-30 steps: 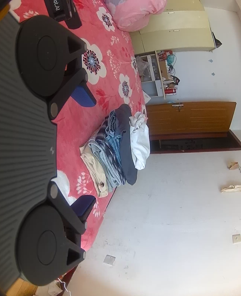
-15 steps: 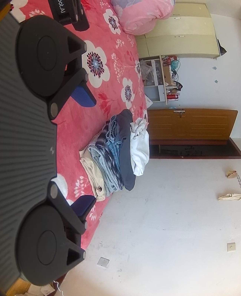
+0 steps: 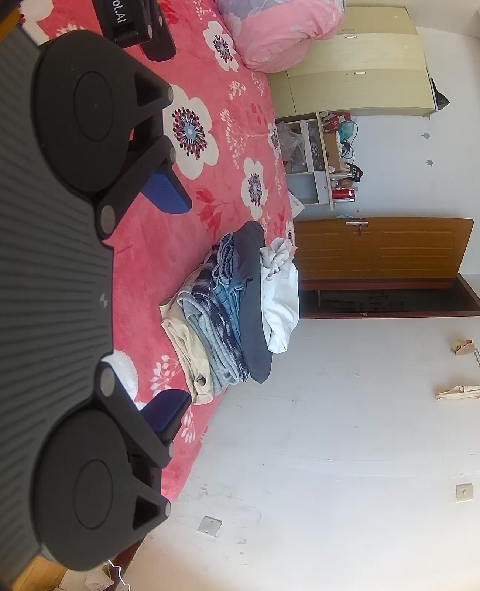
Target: Fold clothes
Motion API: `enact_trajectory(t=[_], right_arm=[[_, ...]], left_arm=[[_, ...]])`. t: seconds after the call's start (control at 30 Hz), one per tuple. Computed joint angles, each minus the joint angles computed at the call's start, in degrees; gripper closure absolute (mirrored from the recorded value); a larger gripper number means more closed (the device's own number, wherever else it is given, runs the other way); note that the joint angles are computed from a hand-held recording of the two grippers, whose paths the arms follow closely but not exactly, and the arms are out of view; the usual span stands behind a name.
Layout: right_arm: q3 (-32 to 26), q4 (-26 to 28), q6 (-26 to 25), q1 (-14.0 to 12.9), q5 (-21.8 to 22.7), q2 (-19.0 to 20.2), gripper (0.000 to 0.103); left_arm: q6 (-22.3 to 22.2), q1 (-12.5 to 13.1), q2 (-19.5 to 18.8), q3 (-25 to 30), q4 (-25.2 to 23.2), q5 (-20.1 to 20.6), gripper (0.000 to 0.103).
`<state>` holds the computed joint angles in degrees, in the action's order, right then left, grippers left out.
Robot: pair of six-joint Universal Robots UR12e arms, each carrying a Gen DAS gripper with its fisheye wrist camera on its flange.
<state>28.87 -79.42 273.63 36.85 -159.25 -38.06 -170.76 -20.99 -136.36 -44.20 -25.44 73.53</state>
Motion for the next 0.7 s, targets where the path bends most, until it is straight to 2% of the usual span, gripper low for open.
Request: enact_trajectory(t=[0.7], right_arm=[[0.7, 0.1, 1.1, 0.0, 0.4, -0.3, 0.001]], left_arm=[[0.0, 0.1, 0.1, -0.6, -0.1, -0.2, 0.0]])
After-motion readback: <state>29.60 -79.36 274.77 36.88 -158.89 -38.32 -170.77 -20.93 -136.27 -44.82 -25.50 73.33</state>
